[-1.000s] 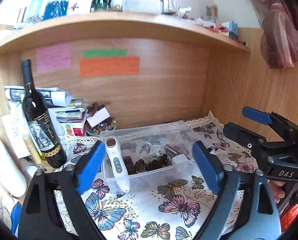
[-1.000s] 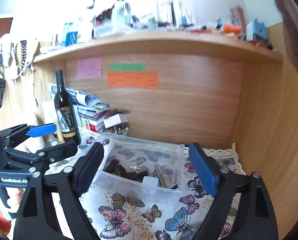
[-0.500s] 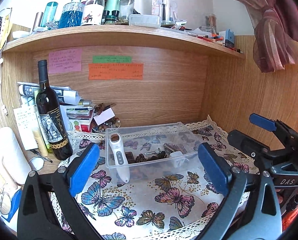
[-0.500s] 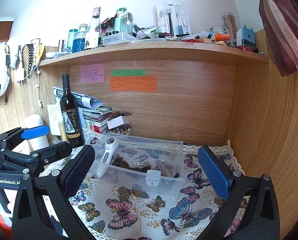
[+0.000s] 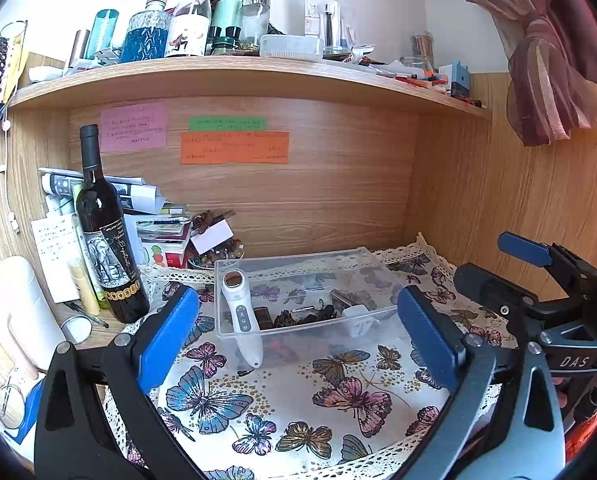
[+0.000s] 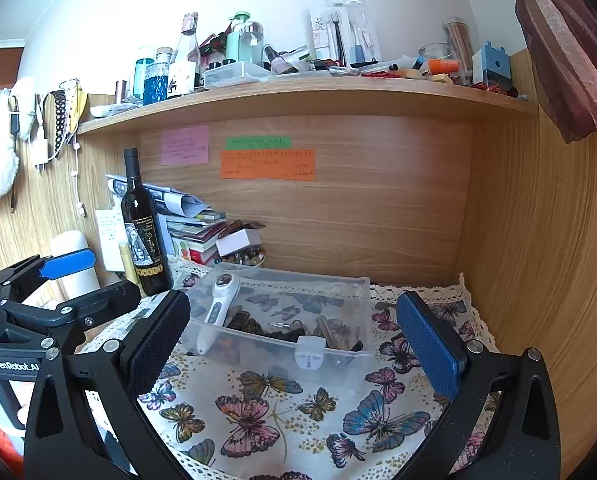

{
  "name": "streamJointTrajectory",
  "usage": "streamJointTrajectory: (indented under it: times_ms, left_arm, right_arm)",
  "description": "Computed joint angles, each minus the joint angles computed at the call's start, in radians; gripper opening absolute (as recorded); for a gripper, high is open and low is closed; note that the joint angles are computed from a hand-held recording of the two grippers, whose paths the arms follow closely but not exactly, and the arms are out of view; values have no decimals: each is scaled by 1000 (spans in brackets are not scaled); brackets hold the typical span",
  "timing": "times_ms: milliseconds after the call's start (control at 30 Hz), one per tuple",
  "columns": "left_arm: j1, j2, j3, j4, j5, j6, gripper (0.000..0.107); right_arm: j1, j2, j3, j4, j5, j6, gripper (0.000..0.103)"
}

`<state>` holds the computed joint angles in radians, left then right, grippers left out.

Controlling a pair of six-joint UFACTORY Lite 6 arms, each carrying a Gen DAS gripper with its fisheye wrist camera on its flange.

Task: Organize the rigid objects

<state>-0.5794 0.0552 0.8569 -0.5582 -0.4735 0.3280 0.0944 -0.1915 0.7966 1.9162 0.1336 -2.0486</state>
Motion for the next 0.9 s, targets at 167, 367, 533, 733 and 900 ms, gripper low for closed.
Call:
streamJointTrajectory:
  times_ms: [167,367,533,733,900]
  left_arm:
    - [6,0,0,18,2,-15,101]
    - [0,-1,1,-9,-11,1,101]
    - [-10,-9,-4,-36,-20,22,101]
    - [-22,-20,-10,-53,-31,35,101]
    - [-27,-29,-19,-64,-46,37,101]
  right_arm:
    - [1,-1,-1,11,-1,-7,103]
    - [6,-6,-2,42,-8,-35,103]
    - [5,-11,-1,36,-6,-29,103]
    - [0,-20,-2,24,-2,-19,103]
    - [0,-25,-2,26,0,-22,103]
